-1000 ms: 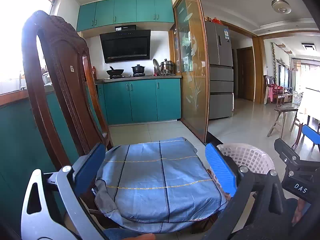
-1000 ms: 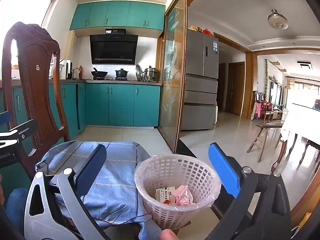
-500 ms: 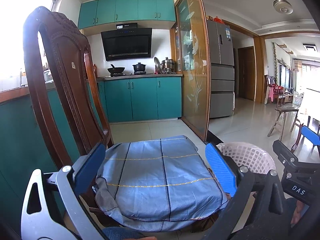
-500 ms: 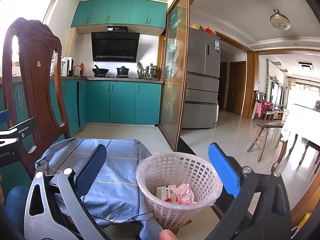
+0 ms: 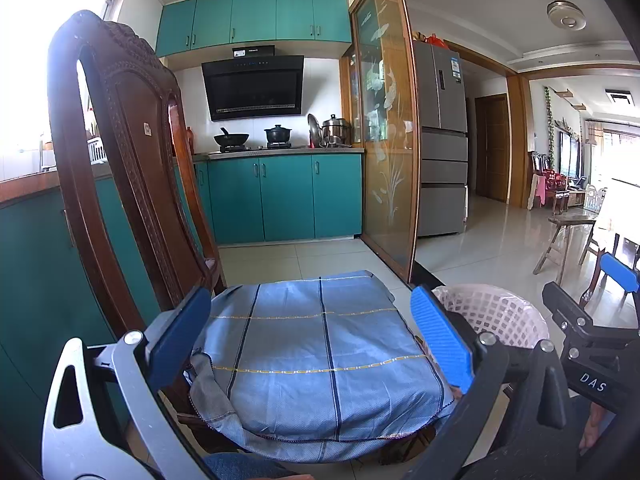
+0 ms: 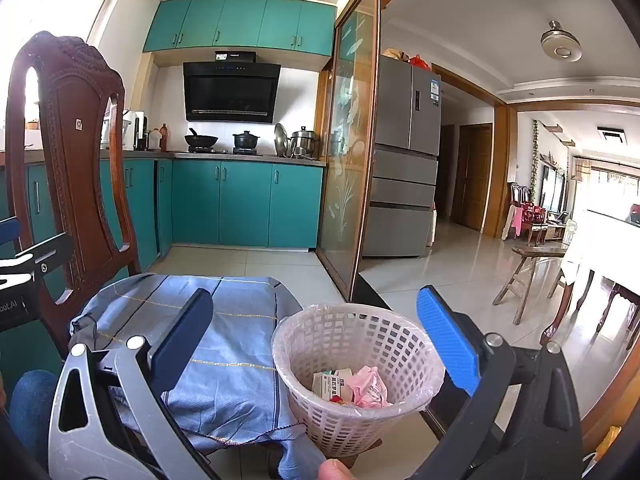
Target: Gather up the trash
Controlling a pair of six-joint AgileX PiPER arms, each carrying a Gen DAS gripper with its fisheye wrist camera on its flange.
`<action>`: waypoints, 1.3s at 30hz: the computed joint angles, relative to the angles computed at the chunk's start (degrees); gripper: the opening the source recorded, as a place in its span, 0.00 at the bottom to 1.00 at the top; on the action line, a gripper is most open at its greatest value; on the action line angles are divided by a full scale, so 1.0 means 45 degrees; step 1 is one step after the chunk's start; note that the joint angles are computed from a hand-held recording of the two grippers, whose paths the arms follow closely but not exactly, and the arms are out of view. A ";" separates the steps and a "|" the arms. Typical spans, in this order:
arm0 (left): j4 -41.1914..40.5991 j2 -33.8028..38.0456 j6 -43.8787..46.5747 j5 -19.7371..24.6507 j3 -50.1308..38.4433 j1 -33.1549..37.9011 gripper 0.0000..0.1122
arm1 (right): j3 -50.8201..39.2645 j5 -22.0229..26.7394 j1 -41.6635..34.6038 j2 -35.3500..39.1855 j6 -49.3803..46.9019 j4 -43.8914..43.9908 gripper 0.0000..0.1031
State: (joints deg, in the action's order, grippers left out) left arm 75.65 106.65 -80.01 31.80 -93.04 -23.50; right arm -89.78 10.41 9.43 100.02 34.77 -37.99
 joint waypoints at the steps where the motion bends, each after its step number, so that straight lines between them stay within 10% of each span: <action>1: -0.0004 -0.0006 0.0000 -0.0008 0.0008 0.0002 0.89 | 0.0018 -0.0008 -0.0015 -0.0018 -0.0024 0.0044 0.97; 39: 0.0096 -0.0240 -0.0130 -0.0332 0.0375 0.0075 0.89 | 0.0030 -0.0053 -0.0038 -0.0023 -0.0230 0.0251 0.97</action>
State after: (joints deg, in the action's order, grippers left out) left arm 76.09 105.57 -80.60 30.30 -91.36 -23.16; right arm -89.65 10.17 9.26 99.92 33.74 -36.86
